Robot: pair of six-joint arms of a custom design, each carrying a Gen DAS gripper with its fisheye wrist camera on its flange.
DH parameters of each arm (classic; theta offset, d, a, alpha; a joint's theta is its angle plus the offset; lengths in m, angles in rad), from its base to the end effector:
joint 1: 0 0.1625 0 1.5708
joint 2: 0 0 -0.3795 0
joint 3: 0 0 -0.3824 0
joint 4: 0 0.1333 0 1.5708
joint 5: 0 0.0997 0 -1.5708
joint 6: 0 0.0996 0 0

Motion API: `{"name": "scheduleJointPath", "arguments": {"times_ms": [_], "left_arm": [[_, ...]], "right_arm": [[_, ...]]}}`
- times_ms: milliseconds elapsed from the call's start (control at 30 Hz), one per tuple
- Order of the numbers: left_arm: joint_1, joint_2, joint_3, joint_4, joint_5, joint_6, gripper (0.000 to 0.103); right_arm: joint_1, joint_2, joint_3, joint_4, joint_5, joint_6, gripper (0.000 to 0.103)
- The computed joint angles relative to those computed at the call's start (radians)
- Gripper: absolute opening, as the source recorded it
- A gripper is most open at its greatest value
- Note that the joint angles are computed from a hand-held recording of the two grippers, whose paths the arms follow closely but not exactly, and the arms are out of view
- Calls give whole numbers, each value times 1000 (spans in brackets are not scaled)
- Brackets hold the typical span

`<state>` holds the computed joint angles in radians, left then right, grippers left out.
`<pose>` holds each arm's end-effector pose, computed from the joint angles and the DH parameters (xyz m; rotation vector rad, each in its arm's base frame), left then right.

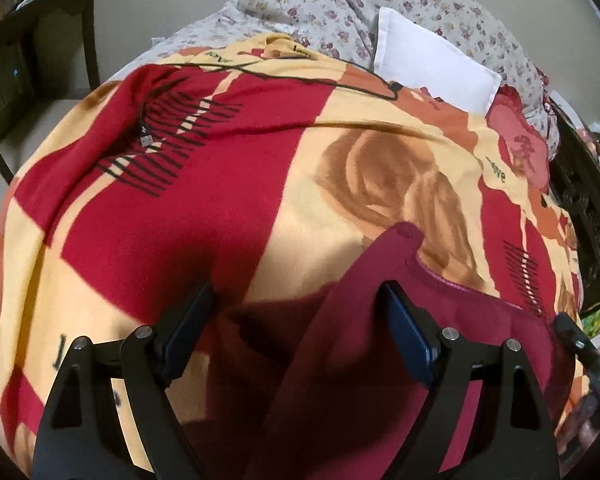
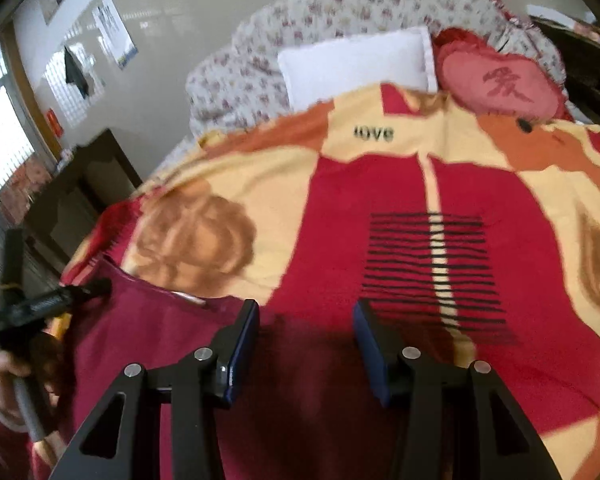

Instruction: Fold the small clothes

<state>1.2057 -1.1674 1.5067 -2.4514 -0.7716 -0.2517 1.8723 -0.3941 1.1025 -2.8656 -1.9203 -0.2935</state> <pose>-0.0340 -0.6623 0.3761 -0.1434 2.3891 -0.9332 0.3250 -0.7112 0.0366 0.6504 -2.6095 0.8127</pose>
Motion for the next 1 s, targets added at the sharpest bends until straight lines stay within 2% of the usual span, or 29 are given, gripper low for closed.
{"name": "scheduleJointPath", "arguments": {"times_ms": [67,267,333,433,500,667,1000], "left_arm": [[-17,-17,30,-15,34,12,85],[-68,-71,115,-57,82,23,85],[-84,-81,135,-57,96,26,85],[-104,-103,163,-37,106,12,85],[-116,-122,184,-39,110,10,85],[-148,-162,244,-54,159,25,85],[-158,-257,342,14,146,-53,85]], "right_arm": [[8,-66,105,-38,28,-4,47],[16,-132,234,-55,11,-18,47],[4,-119,228,-49,-17,-8,47],[-13,-116,221,-40,1,29,47],[9,-125,222,-25,-19,39,47],[42,-150,259,2,5,40,48],[73,-95,231,29,53,65,48]]}}
